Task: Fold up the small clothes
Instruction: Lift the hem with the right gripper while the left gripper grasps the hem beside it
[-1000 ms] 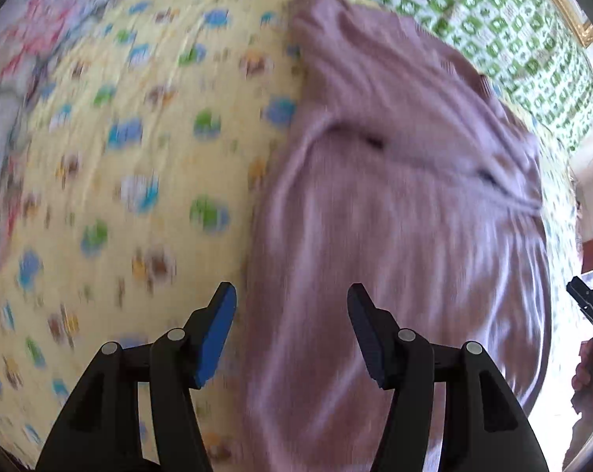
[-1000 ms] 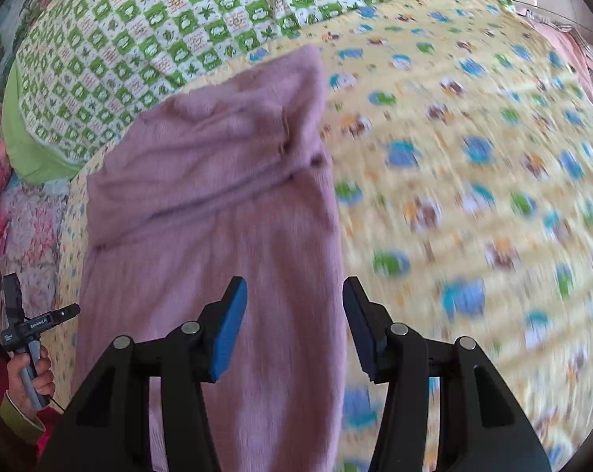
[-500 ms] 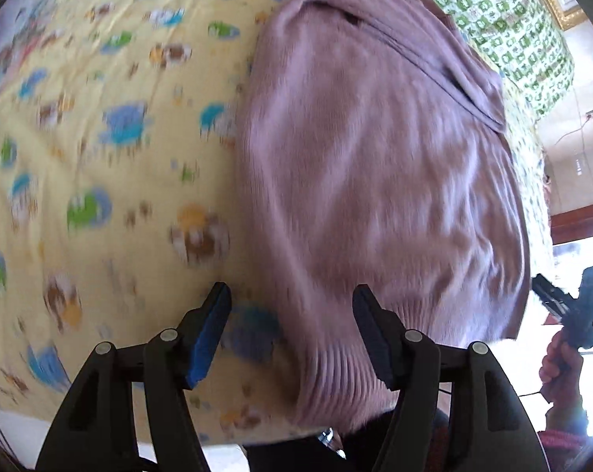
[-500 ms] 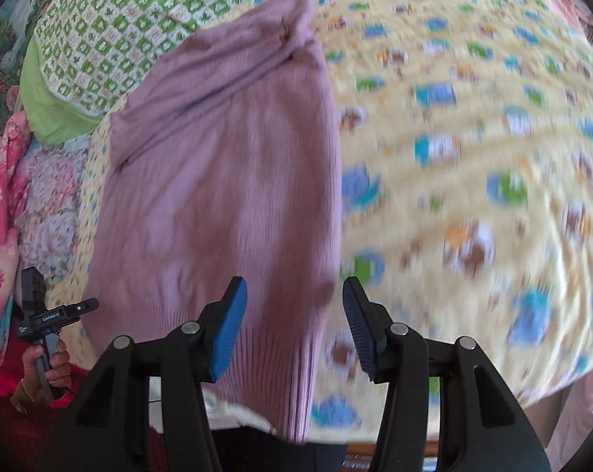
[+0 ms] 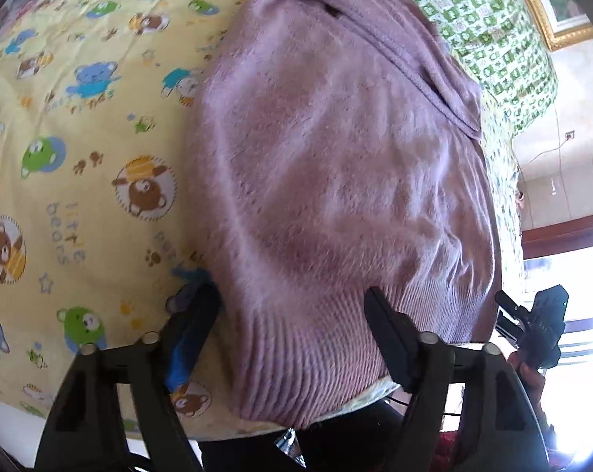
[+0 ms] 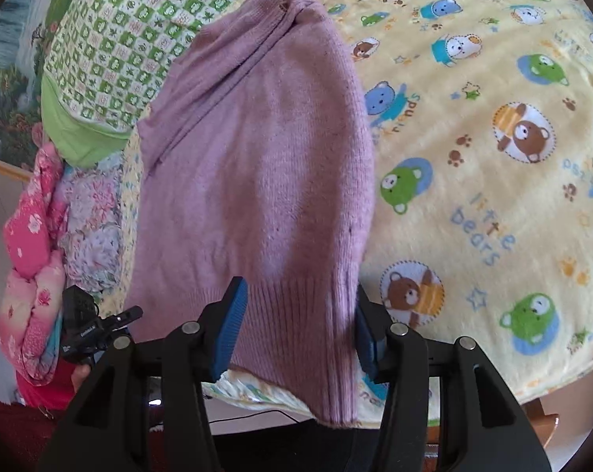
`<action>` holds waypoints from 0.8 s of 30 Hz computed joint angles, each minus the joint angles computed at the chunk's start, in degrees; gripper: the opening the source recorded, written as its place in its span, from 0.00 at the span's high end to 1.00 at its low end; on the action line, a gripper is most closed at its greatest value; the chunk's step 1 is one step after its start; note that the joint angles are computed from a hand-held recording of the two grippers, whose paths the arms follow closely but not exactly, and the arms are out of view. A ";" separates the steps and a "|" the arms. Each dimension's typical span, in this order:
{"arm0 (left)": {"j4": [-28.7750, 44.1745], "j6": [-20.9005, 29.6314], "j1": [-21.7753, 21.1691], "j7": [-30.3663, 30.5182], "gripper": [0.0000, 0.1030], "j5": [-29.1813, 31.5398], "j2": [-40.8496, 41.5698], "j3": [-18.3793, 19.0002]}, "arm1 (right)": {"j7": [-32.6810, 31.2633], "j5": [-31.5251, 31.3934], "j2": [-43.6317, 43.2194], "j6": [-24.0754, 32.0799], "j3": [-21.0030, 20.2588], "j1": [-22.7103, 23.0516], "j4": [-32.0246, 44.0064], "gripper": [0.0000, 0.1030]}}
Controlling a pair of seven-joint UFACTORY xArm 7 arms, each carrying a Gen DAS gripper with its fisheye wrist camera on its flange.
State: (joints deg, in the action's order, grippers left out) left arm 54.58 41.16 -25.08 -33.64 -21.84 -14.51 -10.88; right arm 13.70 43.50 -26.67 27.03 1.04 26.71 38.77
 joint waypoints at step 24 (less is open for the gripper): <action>5.77 -9.45 0.03 10.87 0.95 -5.51 -1.23 3.66 | -16.31 13.92 -0.08 -9.54 -11.46 9.52 8.37 0.94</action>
State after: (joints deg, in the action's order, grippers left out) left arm 60.34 31.71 -25.05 -22.77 -27.34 -15.73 -7.23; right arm -2.60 57.42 -26.76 17.49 -10.42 36.24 47.15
